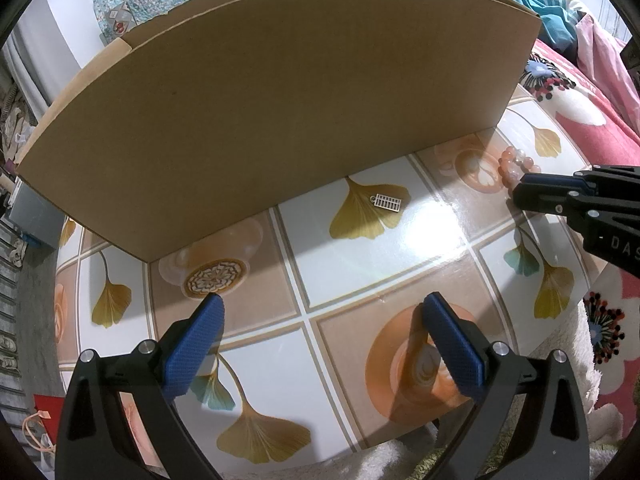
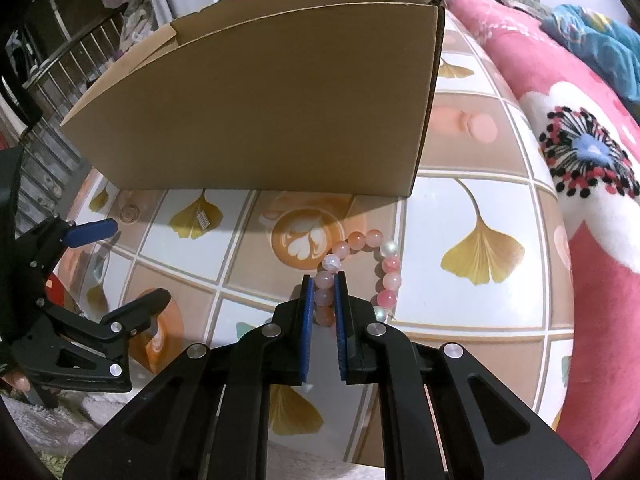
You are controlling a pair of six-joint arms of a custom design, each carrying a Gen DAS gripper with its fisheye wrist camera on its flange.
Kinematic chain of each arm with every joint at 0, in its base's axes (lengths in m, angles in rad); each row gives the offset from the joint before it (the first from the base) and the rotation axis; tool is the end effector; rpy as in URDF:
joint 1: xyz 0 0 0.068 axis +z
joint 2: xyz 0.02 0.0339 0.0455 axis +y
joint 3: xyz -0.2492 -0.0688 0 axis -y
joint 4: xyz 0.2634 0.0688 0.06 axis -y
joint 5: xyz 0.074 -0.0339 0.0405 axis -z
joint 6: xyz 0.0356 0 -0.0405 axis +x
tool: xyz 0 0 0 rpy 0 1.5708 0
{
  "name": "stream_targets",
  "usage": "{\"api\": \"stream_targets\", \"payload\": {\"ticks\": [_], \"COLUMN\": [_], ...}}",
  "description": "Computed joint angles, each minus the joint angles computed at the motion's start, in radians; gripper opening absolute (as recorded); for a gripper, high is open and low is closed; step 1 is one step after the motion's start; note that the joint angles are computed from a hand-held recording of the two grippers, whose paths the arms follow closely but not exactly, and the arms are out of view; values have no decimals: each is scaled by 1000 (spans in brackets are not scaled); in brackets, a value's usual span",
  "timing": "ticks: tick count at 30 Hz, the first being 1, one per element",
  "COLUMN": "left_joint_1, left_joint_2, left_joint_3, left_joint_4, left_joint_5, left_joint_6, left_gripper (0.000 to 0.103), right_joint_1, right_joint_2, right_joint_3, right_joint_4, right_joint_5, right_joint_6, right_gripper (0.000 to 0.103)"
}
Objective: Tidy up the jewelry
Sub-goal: 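Close the right tool on the pink bead bracelet and lift it, then close the left tool on the rectangular gold pendant while the right tool holds the bracelet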
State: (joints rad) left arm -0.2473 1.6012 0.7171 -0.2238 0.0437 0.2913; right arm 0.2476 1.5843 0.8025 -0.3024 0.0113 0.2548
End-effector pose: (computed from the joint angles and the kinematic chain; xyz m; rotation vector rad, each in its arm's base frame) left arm 0.2807 -0.0725 0.0989 0.7257 2.5774 -0.0446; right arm 0.2946 0.0741 0.1228 0.0133 2.6635 0.1498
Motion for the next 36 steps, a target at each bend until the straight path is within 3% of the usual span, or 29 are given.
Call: {"api": "stream_targets", "payload": {"ticks": [16,25,28,31,36], "left_joint_1": [-2,72,98,98,63], "left_joint_2": [-9,-14,-35,-49,-27], "left_joint_3": [-4,-18,-26,-33,-8], "left_joint_4": [6,62,89,118,123], "left_joint_5": [4,130,222,276,291], "left_joint_6": [4,90,97,100,102], "left_gripper": [97,97,97,91,71], "right_joint_1": [-29,-41,-50,-65,-94], "right_joint_2": [-21,-46,-59,-67,-89], "right_joint_3": [-32,-69,-88,-106,-138], "right_joint_4": [15,48,67,87,117], "right_joint_5": [-23,-43,-57,-79,-127], "right_joint_6": [-13,1,-2,-9,-18], "right_gripper": [9,9,9,9,9]}}
